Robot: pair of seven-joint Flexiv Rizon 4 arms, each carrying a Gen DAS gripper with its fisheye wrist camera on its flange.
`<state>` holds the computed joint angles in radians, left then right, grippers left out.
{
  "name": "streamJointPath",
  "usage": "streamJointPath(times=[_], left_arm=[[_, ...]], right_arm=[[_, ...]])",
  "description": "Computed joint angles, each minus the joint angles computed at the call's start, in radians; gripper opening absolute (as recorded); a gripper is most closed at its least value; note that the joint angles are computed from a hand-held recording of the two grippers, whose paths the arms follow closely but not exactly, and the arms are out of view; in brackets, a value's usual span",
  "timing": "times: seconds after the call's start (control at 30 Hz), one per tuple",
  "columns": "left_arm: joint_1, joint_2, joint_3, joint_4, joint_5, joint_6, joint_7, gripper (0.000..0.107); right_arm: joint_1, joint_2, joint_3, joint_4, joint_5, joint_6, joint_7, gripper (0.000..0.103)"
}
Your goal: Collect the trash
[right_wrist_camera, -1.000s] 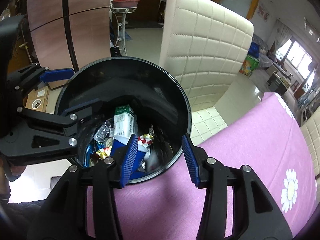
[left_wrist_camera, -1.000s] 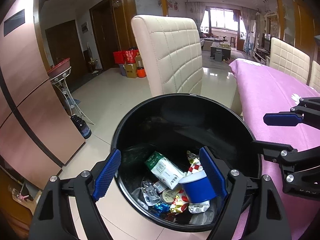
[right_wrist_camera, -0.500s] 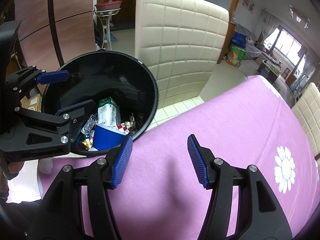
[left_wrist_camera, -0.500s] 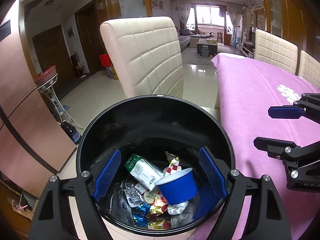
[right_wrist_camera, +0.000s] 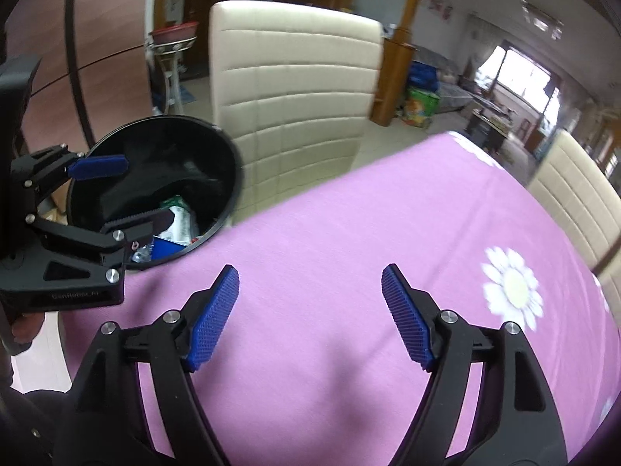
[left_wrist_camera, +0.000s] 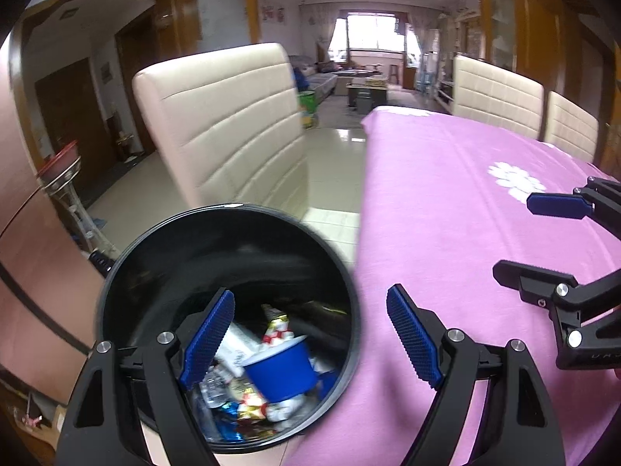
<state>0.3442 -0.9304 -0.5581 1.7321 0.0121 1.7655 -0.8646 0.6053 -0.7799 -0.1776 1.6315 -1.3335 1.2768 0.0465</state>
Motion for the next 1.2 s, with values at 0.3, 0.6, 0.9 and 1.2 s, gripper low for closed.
streamJointPath(times=[0.3,0.6,0.9,1.2], left_arm=[[-0.006,-0.009,-0.079,0.034,0.02,-0.022,0.017,0.079],[-0.009,0.014,-0.108,0.104,0.07,0.062,-0.004,0.079],[0.032,0.043,-0.153,0.157,0.136,0.063,-0.041,0.079],[-0.032,0.122,-0.053,0.206,0.096,0.105,-0.158,0.079]], right_arm=[[-0.039,0.127,0.031,0.176,-0.127,-0.125,0.216,0.085],[-0.074,0.224,0.145,0.309,-0.081,-0.346,0.302,0.091],[-0.105,0.288,0.204,0.376,-0.115,-0.371,0.393,0.093],[-0.072,0.349,0.247,0.429,-0.063,-0.487,0.446,0.099]])
